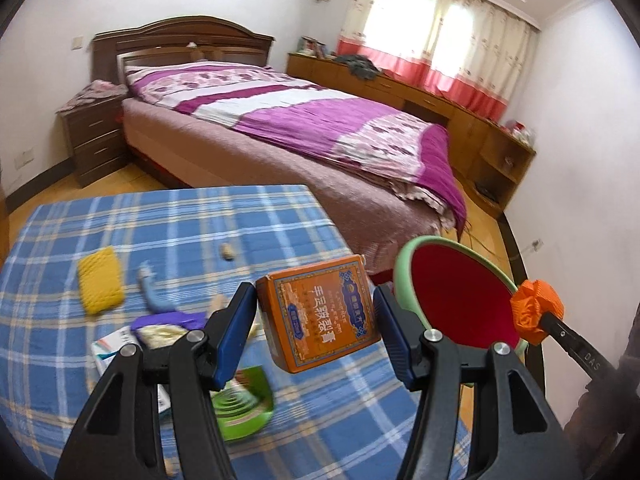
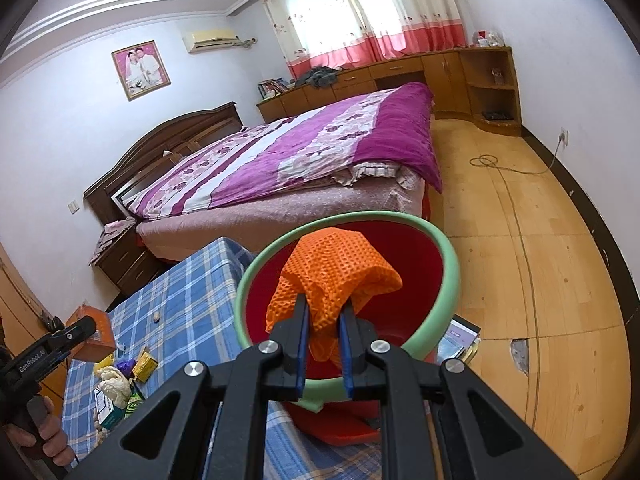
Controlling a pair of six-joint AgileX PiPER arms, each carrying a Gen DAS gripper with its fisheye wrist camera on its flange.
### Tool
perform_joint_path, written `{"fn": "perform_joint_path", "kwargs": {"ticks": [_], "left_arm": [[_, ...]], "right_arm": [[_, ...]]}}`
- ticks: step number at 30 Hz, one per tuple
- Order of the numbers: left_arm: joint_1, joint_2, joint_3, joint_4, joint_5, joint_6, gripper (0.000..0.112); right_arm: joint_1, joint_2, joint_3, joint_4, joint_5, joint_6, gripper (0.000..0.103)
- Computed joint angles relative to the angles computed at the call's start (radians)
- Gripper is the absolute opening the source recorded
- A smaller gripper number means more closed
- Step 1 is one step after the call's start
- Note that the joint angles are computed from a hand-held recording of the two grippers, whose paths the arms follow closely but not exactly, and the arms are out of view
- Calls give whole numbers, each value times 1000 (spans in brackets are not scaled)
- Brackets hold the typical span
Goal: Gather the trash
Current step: 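Carry the box and mesh bag with both tools over the red bucket, then open both tools to drop the box and mesh bag into the bucket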
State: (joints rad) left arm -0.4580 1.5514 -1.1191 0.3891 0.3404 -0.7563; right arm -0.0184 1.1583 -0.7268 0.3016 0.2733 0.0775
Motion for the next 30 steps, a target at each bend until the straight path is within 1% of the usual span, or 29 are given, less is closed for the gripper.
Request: {"fn": "perform_joint_path", "kwargs": {"ticks": [3, 4, 8, 15, 23, 30], "left_arm": [[-36, 57, -64, -21, 14, 34, 61], [-45, 75, -86, -30, 19, 48, 61], [-80, 142, -159, -79, 27, 108, 61], [-140, 276, -311, -144, 63, 204, 61], [-177, 400, -454, -219, 114, 305, 61], [-182, 477, -534, -288, 152, 372, 62]], "right_arm": [[-44, 10, 6, 126, 6, -140, 16], [-46, 15, 5, 133, 4, -147, 16], [-92, 40, 3, 277, 18, -304, 17], [-161, 92, -1, 479, 43, -523, 18], [-198, 141, -5, 595, 50, -645, 18], [-218, 157, -1, 666, 47, -725, 18]]}}
